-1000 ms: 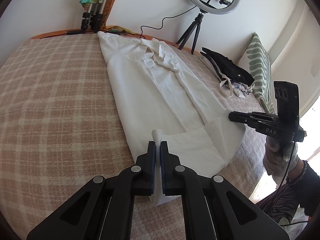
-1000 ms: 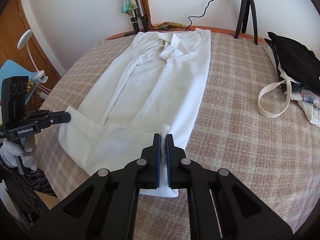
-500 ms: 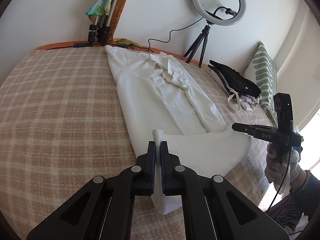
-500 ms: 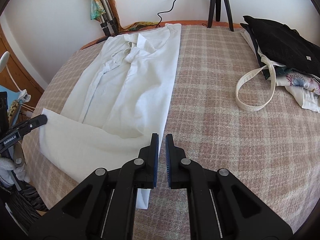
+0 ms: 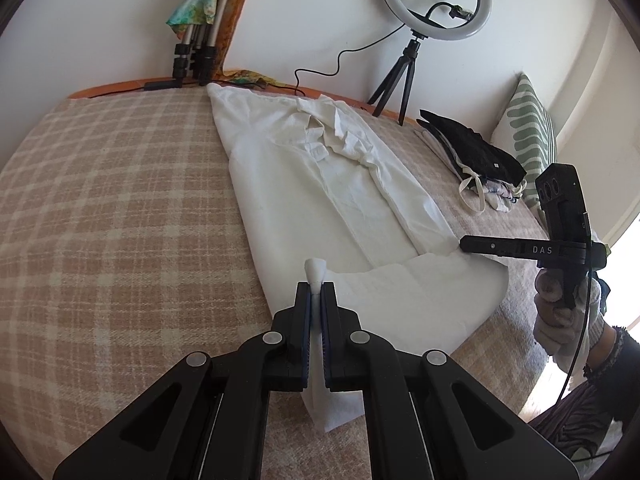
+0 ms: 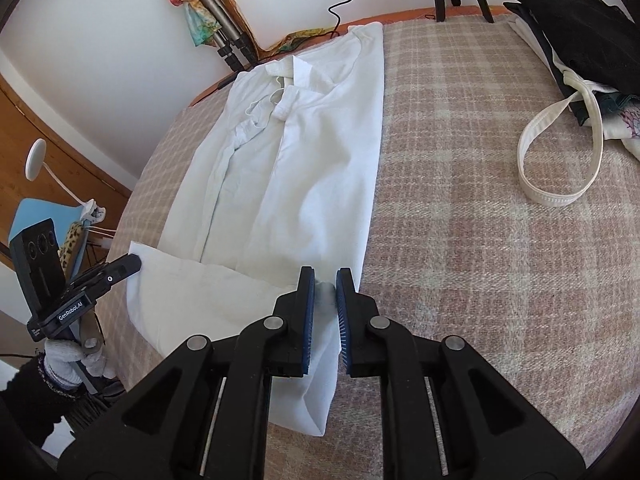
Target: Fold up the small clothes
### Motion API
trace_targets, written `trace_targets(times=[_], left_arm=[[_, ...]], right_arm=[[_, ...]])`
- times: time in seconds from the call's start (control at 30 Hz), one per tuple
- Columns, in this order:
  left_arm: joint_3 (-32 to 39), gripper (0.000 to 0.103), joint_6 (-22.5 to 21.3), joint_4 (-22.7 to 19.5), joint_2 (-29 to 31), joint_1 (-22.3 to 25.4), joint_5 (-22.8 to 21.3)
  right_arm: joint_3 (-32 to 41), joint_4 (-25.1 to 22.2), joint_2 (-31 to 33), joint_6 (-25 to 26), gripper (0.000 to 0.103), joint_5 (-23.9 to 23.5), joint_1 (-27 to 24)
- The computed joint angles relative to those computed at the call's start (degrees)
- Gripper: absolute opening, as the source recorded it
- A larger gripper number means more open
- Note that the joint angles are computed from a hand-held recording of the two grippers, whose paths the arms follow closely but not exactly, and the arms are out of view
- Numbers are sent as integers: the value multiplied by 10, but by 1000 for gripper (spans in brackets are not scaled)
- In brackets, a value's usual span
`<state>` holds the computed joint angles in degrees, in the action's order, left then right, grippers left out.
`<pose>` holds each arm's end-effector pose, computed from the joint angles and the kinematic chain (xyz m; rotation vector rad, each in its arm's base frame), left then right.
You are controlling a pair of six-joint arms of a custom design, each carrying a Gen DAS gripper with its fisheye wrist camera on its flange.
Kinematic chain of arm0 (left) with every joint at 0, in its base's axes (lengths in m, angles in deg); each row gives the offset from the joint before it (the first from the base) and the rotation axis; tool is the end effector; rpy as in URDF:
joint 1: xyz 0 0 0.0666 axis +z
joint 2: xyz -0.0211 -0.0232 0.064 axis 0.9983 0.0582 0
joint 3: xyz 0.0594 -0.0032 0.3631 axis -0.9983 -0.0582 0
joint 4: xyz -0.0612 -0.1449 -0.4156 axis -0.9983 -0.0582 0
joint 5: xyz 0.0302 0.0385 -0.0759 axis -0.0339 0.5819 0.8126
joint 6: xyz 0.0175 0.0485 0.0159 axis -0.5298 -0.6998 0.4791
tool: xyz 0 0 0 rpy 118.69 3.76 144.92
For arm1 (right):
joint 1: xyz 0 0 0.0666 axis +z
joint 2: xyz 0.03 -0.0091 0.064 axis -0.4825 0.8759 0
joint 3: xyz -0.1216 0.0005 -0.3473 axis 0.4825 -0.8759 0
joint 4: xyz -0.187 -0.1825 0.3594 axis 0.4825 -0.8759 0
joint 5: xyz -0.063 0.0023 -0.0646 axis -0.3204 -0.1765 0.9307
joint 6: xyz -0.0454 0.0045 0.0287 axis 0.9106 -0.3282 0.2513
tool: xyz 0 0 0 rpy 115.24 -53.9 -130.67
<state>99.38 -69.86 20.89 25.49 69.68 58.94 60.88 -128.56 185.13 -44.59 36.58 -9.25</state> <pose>0.6570 -0.2164 0.3945 0.5041 2.3899 -0.6644 0.6252 0.2285 0.3877 0.0884 2.5332 0.5566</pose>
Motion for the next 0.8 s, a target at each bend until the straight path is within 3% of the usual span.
trace_targets(times=[0.33, 0.47, 0.53, 0.6, 0.67, 0.73, 0.77, 0.8], left_arm=[[-30, 3, -2, 20, -25, -1, 4], [-26, 3, 1, 17, -23, -1, 4], [-24, 3, -1, 13, -22, -2, 5], [-25, 3, -4, 11, -22, -3, 3], [-23, 3, -7, 8, -21, -3, 5], [-25, 3, -7, 10, -22, -4, 2], [-25, 3, -7, 10, -23, -3, 3], [-26, 3, -6, 10, -24, -3, 4]], right_arm=[[-48, 58, -63, 4, 4, 13, 10], [-27, 34, -48, 4, 4, 31, 11], [-12, 0, -30, -11, 8, -9, 0], [-19, -9, -27, -28, 21, -33, -7], [-29, -7, -27, -28, 22, -53, -8], [-39, 0, -35, -22, 18, -28, -1], [-43, 3, -41, -12, 9, -8, 6], [-42, 1, -45, -2, 8, 3, 10]])
